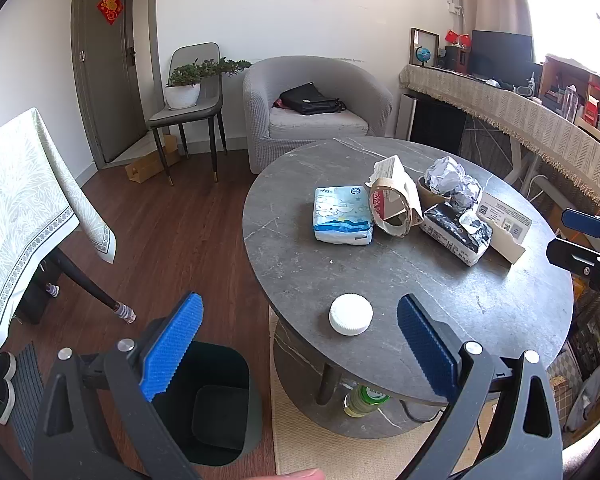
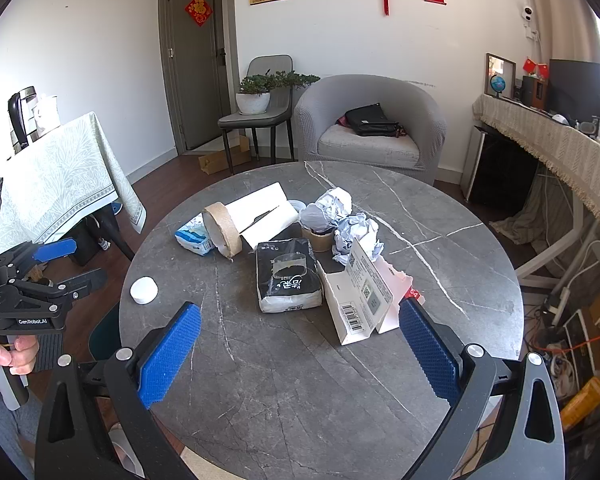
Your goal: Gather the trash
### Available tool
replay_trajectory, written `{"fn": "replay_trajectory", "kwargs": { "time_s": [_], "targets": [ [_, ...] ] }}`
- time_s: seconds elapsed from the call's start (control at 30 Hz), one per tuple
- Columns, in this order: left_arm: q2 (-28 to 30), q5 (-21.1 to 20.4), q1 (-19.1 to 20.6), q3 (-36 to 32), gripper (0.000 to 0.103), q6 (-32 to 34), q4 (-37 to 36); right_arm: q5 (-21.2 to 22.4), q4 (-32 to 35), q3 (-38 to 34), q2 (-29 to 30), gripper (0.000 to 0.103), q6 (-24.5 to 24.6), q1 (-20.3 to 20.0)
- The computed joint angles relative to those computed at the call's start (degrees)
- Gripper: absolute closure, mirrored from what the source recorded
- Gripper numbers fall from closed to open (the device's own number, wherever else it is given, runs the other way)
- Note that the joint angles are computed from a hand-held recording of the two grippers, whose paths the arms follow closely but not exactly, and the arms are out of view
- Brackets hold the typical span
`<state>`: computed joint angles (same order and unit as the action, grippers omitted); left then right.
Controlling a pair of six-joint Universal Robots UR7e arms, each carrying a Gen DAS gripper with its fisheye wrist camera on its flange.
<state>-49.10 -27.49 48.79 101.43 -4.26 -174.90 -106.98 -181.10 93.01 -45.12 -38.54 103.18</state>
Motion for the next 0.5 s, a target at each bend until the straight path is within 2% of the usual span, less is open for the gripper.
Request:
{"fn": "replay_trajectory", "kwargs": {
  "time_s": [0.5],
  "targets": [
    [0.28, -0.10, -0.12, -0.20, 0.004, -0.23, 0.35, -0.05, 0.06, -0.05, -0.12, 0.003, -0.01, -0.05]
  ]
}}
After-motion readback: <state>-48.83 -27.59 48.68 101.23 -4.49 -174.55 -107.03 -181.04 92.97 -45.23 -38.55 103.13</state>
